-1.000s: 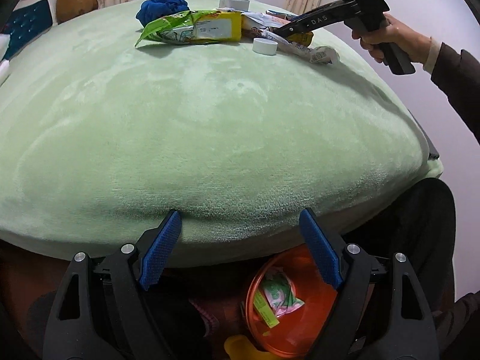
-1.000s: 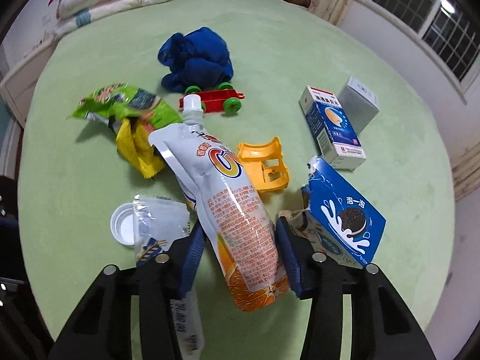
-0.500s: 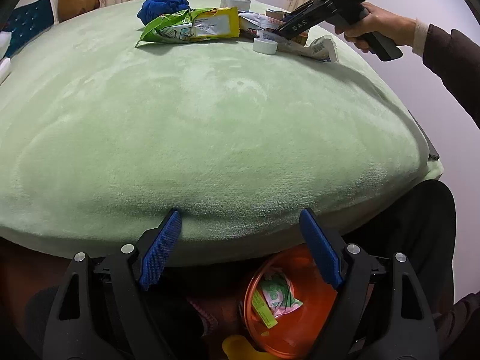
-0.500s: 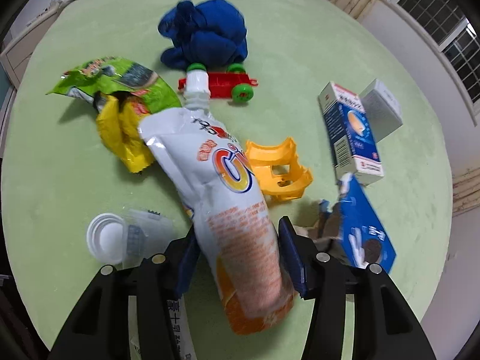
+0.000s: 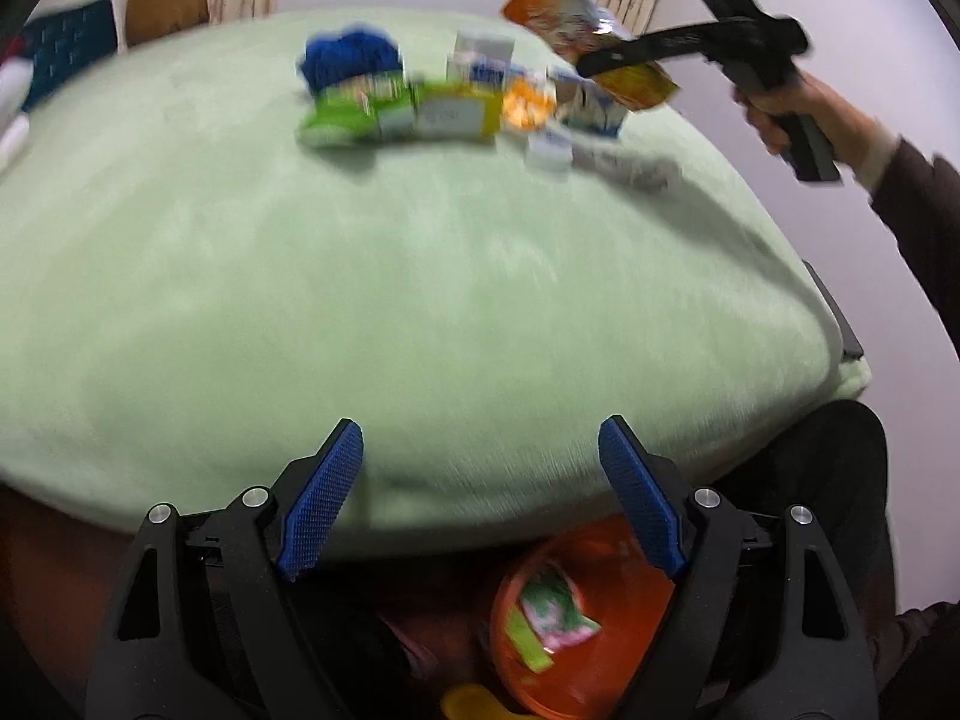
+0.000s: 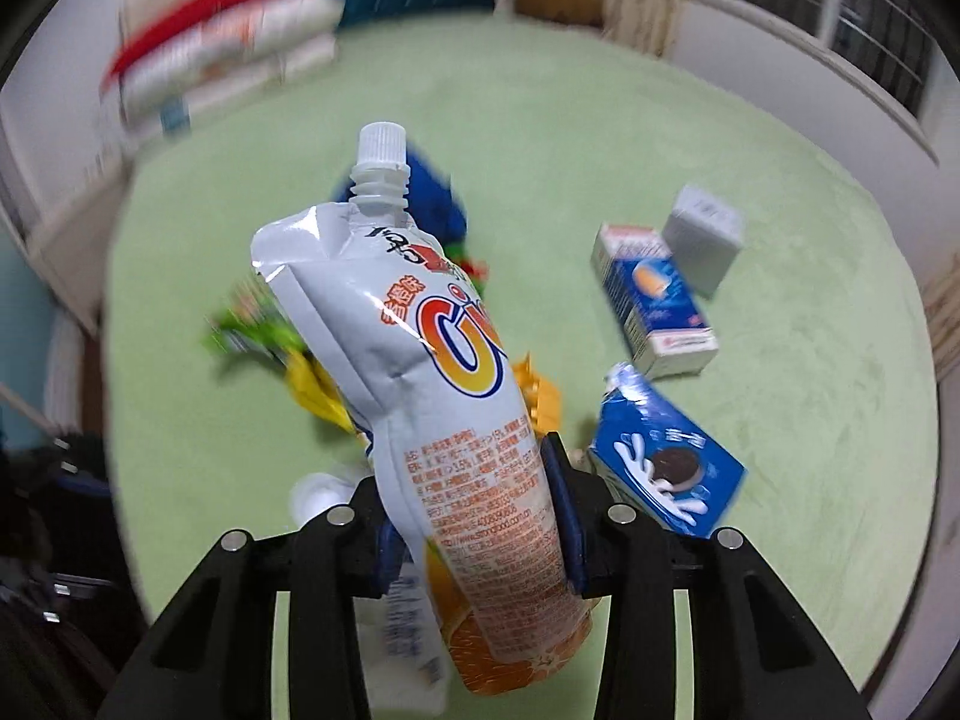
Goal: Collect trash
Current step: 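Grasp the green snack bag with the left tool while the right tool holds the pouch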
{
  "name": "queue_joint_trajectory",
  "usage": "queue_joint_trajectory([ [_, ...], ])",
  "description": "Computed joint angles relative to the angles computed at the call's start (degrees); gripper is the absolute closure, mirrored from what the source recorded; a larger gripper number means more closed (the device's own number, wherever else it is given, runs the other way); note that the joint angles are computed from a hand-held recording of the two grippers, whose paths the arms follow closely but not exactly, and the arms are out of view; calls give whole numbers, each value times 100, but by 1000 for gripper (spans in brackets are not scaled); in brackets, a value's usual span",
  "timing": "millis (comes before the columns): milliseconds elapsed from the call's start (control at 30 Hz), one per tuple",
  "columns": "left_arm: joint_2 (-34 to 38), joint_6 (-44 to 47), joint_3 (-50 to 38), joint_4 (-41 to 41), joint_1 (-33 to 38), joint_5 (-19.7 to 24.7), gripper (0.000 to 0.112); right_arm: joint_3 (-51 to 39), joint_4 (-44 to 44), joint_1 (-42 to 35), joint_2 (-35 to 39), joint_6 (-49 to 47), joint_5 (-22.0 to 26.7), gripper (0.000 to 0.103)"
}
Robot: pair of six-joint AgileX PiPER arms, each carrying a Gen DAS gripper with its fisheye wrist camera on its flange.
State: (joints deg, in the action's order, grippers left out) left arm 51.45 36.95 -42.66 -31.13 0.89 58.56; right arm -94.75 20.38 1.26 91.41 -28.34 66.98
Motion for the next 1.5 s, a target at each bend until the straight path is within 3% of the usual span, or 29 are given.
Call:
queue_joint_trajectory([
  [133, 455, 167, -743, 320, -365, -427, 33, 1389, 1423, -653, -1201, -66, -309, 63],
  [267, 1525, 404, -1770, 992, -943, -878, 33, 3275, 1957, -732, -2687, 27, -788, 63],
  [467, 3325, 982, -3505, 1005, -1054, -430, 33, 5286, 2772, -1329, -4226, -31, -673, 63],
  [567, 3981, 1184, -4169, 992, -1058, -27, 33, 5817, 3030, -2025, -4814, -248, -198, 63],
  [667, 4360, 1228, -4416, 1448, -1282, -89, 33, 5918, 3427, -2701, -4848, -612, 250, 63],
  [833, 4877, 1202, -4916, 1553, -1355, -82, 28, 5853, 3270, -2198, -4739, -442, -225, 63],
  [1033, 5629, 685, -5759, 1502, -1185, 173, 29, 6007, 3484, -2330, -4715, -611, -261, 63],
  [1067, 5655, 587, -5747, 1498, -1171, 76, 34, 6009, 3485, -2416, -4773, -608, -160, 63],
  [1100, 5698, 495, -5757, 1471, -1148, 21, 49, 6017, 3483, -2420, -4771, -610, -161, 63],
  [1133, 5773, 398, -5838, 1405, -1114, 100, 49, 6031, 3480, -2430, -4787, -602, -166, 63],
  [1267, 5416, 313, -5319, 1140, -1029, -307, 56, 6001, 3404, -2360, -4834, -532, -194, 63],
  [1500, 4323, 411, -4222, 541, -705, -231, 57, 5925, 3398, -2493, -4994, -511, 8, 63],
])
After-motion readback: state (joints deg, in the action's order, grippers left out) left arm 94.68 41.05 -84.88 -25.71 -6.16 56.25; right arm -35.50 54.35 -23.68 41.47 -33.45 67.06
